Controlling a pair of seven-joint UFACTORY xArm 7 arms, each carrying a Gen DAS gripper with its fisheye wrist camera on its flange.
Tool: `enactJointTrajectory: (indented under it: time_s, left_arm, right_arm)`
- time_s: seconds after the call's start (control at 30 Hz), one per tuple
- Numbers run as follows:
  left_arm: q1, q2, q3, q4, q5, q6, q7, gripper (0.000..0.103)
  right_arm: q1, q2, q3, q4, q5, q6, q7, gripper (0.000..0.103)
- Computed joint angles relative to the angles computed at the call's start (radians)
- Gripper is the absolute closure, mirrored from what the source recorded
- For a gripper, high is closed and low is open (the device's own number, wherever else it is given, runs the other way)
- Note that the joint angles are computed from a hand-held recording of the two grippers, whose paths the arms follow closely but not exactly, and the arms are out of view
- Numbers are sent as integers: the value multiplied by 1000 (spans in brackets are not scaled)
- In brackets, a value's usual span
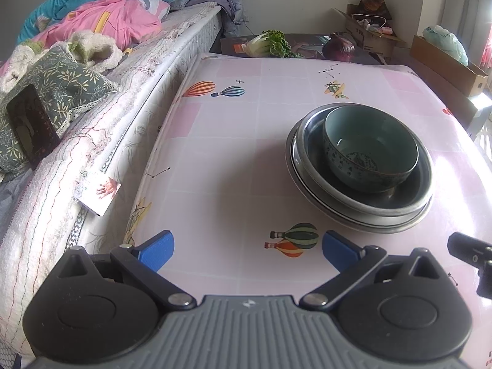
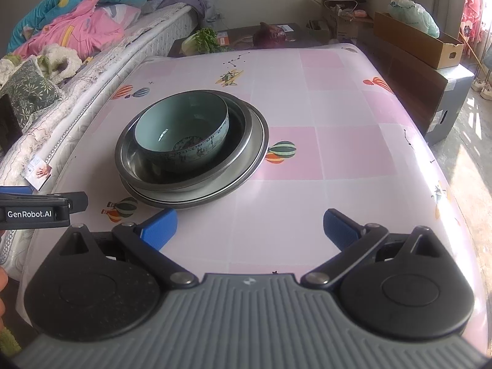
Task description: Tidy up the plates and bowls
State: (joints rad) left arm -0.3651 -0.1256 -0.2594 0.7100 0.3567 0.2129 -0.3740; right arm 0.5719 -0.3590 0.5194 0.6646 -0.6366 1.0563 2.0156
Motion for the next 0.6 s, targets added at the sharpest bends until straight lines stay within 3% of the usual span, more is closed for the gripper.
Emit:
enactJointTrajectory:
  time_s: [0.6]
  left_arm:
    - [6, 5, 0, 3, 41, -3, -32, 0]
  right_arm:
    - [15, 27, -10, 26, -5, 32, -18, 1]
